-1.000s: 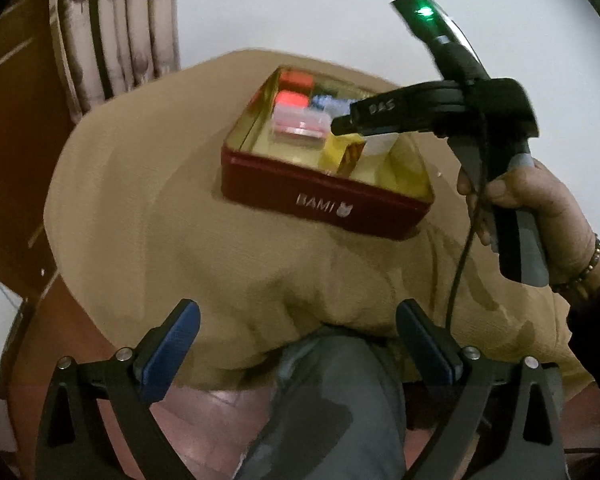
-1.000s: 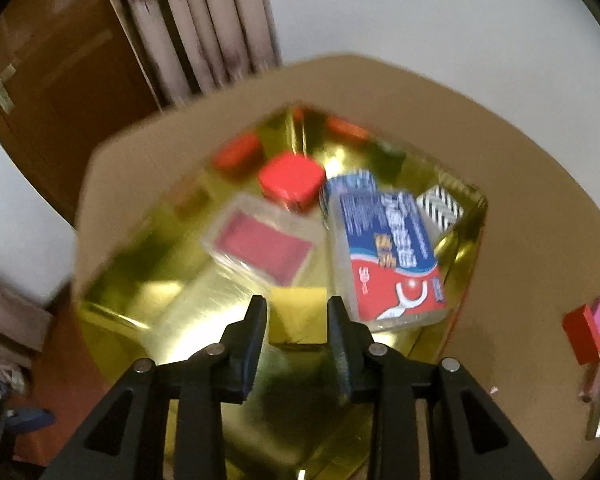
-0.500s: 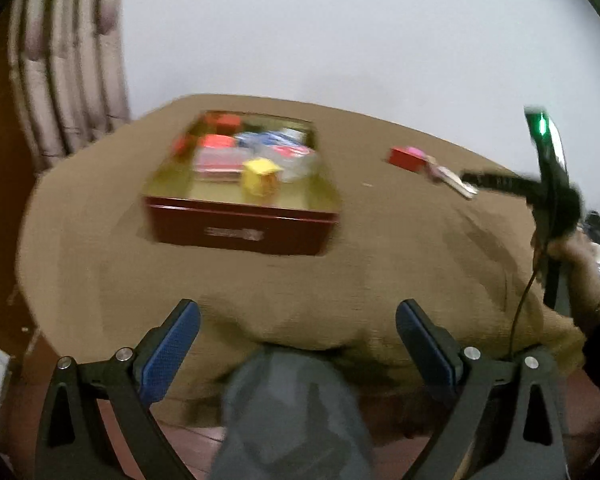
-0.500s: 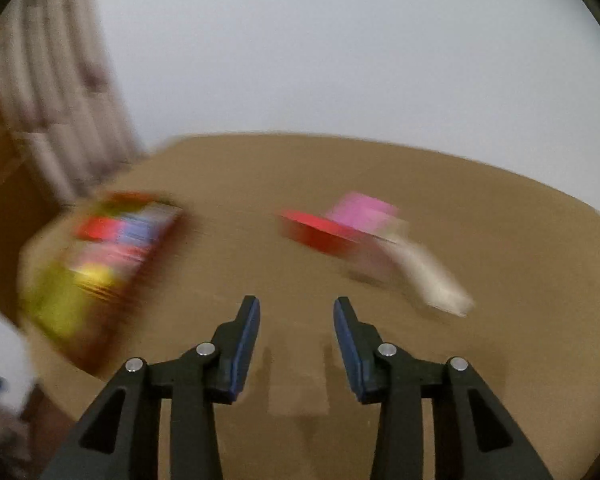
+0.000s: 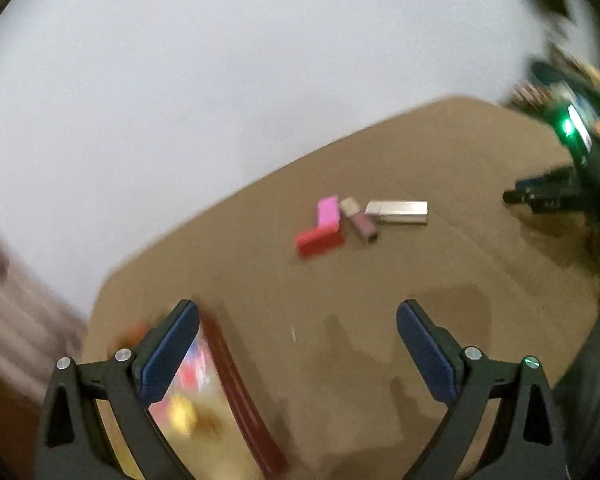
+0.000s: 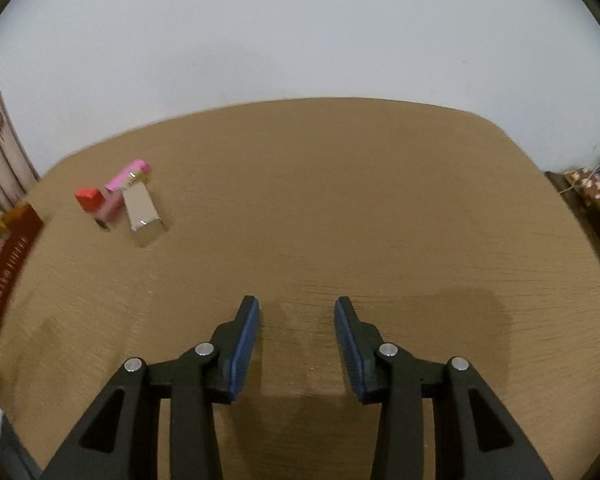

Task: Organize rigid objects
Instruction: 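Reach to and grasp the red rectangular block with the left tool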

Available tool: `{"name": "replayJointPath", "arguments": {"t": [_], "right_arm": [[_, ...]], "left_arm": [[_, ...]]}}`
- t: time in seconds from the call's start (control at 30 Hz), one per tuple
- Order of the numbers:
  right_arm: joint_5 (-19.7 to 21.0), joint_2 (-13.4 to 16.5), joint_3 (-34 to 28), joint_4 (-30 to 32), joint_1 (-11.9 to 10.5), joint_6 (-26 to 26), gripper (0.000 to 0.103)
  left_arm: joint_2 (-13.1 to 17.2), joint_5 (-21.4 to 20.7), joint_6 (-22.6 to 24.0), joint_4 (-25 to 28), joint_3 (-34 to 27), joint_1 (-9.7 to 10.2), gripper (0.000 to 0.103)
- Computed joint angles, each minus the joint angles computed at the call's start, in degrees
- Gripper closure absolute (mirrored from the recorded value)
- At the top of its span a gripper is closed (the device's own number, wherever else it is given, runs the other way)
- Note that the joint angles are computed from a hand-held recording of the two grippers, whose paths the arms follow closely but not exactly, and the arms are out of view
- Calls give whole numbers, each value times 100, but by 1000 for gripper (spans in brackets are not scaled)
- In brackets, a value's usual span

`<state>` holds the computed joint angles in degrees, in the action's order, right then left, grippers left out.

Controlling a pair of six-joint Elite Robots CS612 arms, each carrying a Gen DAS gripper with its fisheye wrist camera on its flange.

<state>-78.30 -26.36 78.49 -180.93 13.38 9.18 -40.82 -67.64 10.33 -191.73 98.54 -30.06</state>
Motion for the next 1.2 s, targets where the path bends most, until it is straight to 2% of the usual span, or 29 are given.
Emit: {"name": "replayJointPath", "arguments": {"t": [0.07,0.17,0.37,0.47,0.53,0.57,0.63,0.77,0.87,0.93,1.0,1.1,1.17,1.2], "right_arm": [[152,-17,68,-51,-22,103,58],[441,8,94,-185,-105,232,56],[610,-86,367,-442,-205,289,56],[702,-129,444,-473,-246,281,55],[737,-128,443,-463,-254,284,55],[746,-122,434,-456,-255,285,54],[780,-109,416,-454,-254,280,50],[860,-175,555,-531,-314,253,49],[879,-182,544,-507,-324,275,49],[853,-173,521,-486,-312,280,49],[835,-173,513,-475,-304,275,49],[840,-168,502,-475,-305,261,49],[836,-167,503,-475,-305,263,49],[832,-170,507,-475,-306,267,49]], "left_arm": [[110,-438,861,431,-409,137,5],[305,-985,1644,1472,-1121,335,5],[809,-1377,2315,2942,-2342,538,16],[1075,-1138,2810,3213,-2736,534,31],[1183,-1233,2939,3555,-2963,570,47],[1246,-1331,2931,3772,-3114,602,49],[1323,-1443,2980,4097,-3298,645,49],[1378,-1684,3086,4574,-3498,703,49],[1379,-1985,3111,5071,-3656,756,42],[1367,-1990,3275,5011,-3627,742,42],[1396,-2078,3424,5174,-3699,743,41],[1493,-1937,3526,5099,-3795,717,43],[1587,-2064,3455,5536,-4036,744,43],[1629,-2104,3453,5656,-4119,752,47]]}}
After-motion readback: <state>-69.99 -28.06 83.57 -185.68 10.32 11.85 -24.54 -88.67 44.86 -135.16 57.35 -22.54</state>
